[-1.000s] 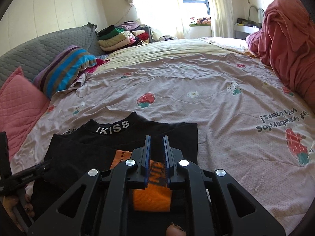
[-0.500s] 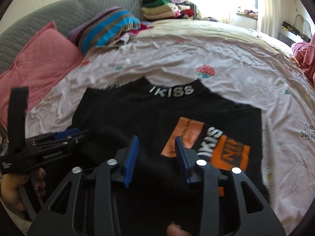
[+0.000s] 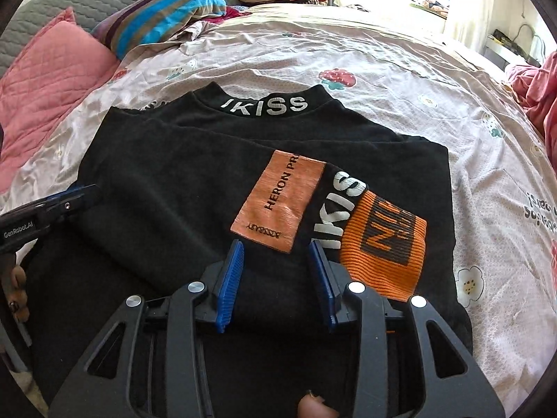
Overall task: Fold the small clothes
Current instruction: 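Release the cuff and withdraw both open grippers from the sweatshirt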
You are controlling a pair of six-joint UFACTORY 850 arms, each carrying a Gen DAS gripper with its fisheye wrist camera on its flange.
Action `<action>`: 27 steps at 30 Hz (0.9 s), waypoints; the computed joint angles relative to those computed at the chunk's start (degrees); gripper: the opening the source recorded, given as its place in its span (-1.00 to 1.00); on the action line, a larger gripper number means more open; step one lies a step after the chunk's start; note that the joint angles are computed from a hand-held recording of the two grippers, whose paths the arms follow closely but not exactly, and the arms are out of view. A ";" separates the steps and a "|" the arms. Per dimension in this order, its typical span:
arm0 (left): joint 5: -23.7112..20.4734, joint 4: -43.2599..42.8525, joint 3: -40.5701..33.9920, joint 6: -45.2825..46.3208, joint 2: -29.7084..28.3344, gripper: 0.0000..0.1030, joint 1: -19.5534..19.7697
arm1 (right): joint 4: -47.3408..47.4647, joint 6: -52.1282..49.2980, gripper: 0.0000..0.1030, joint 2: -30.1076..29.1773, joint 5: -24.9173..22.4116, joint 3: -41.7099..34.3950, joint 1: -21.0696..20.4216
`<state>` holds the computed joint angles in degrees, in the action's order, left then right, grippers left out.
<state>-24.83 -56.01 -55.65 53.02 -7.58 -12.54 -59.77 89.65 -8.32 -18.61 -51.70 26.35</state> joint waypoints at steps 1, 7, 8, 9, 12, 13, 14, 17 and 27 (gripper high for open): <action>0.05 0.00 0.03 -0.08 0.07 -0.22 -0.01 | -0.38 0.70 -0.25 0.21 0.02 0.11 0.12; 1.13 1.38 0.26 -1.13 0.61 -0.22 -0.57 | -5.99 8.50 -0.03 2.27 1.86 1.50 0.26; 1.16 1.40 0.36 -1.10 0.75 -0.22 -0.55 | -6.75 9.21 -0.01 2.44 1.68 1.59 0.41; 1.14 1.30 0.39 -1.02 0.80 -0.22 -0.52 | -7.47 9.91 0.00 2.63 1.48 1.71 0.61; 1.11 1.22 0.47 -0.96 0.94 -0.22 -0.50 | -8.68 11.12 0.06 3.26 1.49 2.14 0.73; 1.15 1.25 0.48 -0.95 0.94 -0.22 -0.51 | -9.45 11.96 0.10 3.49 1.43 2.30 0.79; 1.17 1.36 0.52 -1.01 1.01 -0.22 -0.53 | -10.08 12.75 0.14 3.66 1.18 2.43 0.89; 1.18 1.54 0.52 -1.17 1.08 -0.22 -0.54 | -11.25 14.49 0.27 4.04 0.61 2.66 1.01; 1.31 1.31 1.16 -0.66 2.10 -0.06 -0.79 | -15.49 20.09 0.63 5.77 0.03 3.98 0.99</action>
